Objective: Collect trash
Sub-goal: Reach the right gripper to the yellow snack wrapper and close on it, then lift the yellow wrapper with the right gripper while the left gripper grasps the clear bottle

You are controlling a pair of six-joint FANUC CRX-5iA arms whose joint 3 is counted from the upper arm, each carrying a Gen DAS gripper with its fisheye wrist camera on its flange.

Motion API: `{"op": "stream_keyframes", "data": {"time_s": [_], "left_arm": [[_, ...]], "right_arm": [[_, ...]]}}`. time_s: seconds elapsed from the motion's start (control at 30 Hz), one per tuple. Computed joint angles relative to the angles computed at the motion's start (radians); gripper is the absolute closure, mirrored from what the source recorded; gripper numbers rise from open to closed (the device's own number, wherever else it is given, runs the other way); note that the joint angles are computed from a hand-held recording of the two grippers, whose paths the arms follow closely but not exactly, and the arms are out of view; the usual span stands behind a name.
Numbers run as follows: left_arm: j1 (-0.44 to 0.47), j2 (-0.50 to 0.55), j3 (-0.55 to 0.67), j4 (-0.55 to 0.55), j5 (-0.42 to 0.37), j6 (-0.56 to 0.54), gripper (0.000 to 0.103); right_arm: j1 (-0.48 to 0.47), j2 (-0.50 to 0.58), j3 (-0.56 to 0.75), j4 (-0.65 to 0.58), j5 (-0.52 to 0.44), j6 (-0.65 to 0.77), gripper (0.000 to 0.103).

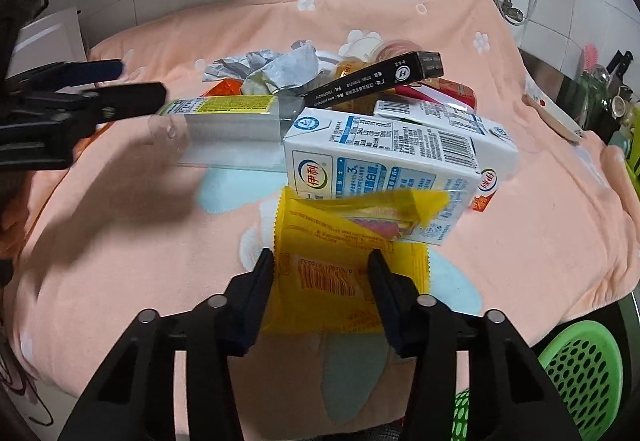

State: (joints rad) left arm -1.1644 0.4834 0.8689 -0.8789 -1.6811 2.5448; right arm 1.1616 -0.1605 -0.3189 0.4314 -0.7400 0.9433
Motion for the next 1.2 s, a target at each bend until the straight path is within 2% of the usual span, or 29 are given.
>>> {"op": "stream_keyframes", "data": {"time_s": [0.17, 0.27, 0.6, 0.73, 0.83, 0.9, 1.07, 1.13, 1.2], "left_arm": [[0.044, 0.003, -0.015, 0.052, 0.047, -0.121, 0.007], [0.070, 0.003, -0.024, 0.083, 0.070, -0.170, 0.007], [0.177, -0.044, -0.123, 0.263, 0.224, -0.260, 0.007], [0.194, -0.026, -0.116, 0.304, 0.238, -0.289, 0.007], [0.206, -0.025, -0.127, 0.355, 0.274, -0.303, 0.017], [0.201, -0.011, -0.105, 0.349, 0.255, -0.311, 0.017], [0.219, -0.015, -0.107, 0.399, 0.261, -0.326, 0.026], [0.223, 0.002, -0.083, 0.395, 0.233, -0.323, 0.027], [0.231, 0.007, -0.081, 0.404, 0.238, -0.300, 0.027]], "right_arm": [[0.000, -0.023, -0.015, -0.010, 0.010, -0.001, 0.071], [-0.001, -0.039, -0.020, -0.019, 0.013, -0.003, 0.074], [0.005, -0.096, -0.031, -0.069, 0.005, 0.013, 0.080], [0.008, -0.113, -0.037, -0.085, 0.004, 0.012, 0.081], [0.008, -0.127, -0.039, -0.101, 0.004, 0.014, 0.082], [0.007, -0.138, -0.043, -0.110, 0.003, 0.016, 0.082], [0.000, -0.150, -0.045, -0.132, 0.006, 0.017, 0.083], [-0.003, -0.153, -0.044, -0.142, 0.009, 0.018, 0.083], [0.000, -0.157, -0.047, -0.138, 0.012, 0.013, 0.083]]}}
